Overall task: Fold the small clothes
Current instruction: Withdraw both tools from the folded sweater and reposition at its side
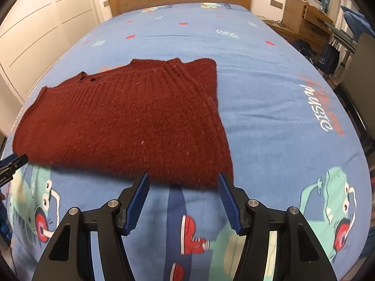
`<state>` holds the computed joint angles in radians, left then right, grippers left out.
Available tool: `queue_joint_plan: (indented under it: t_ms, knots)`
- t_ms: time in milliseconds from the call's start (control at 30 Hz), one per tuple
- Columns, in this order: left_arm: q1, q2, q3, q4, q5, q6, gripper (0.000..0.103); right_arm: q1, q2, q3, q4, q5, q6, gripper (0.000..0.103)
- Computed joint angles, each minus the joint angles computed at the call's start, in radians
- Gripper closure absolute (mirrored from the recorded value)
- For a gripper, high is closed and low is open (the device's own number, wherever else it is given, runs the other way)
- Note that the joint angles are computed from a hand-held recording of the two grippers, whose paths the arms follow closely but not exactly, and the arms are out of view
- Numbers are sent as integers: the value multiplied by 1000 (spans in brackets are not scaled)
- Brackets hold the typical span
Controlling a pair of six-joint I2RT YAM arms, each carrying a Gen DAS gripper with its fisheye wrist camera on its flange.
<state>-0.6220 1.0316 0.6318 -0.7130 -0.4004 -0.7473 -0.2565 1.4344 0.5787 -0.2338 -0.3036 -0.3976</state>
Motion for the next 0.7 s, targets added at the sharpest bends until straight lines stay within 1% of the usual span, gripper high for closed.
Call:
queue_joint_plan:
  t_ms: [233,400,500,567,667,700]
  knots:
    - [-78,-61,7,-82,-20,-93,30,-67,-102,-58,-72,-33,-44,41]
    - [-160,-109,16,-156,-55,-179,30,-122,-192,-97,-146,-73,-77,41]
    - [-188,-157,7,-190,-59,-225,30,-154,-258,-124,-195,-95,-98,41]
    - [-193,-197,-5,-203,-52,-248,30,-175,-287,-135,-225,-113,-108,41]
    - [-176,-294,-39,-211,-11,-273,30,-206,-327,-153,-264,-137,-123,41]
    - [-151,-337,-54,-211,16,-275,30,-218,-340,-159,-278,-146,-128,41]
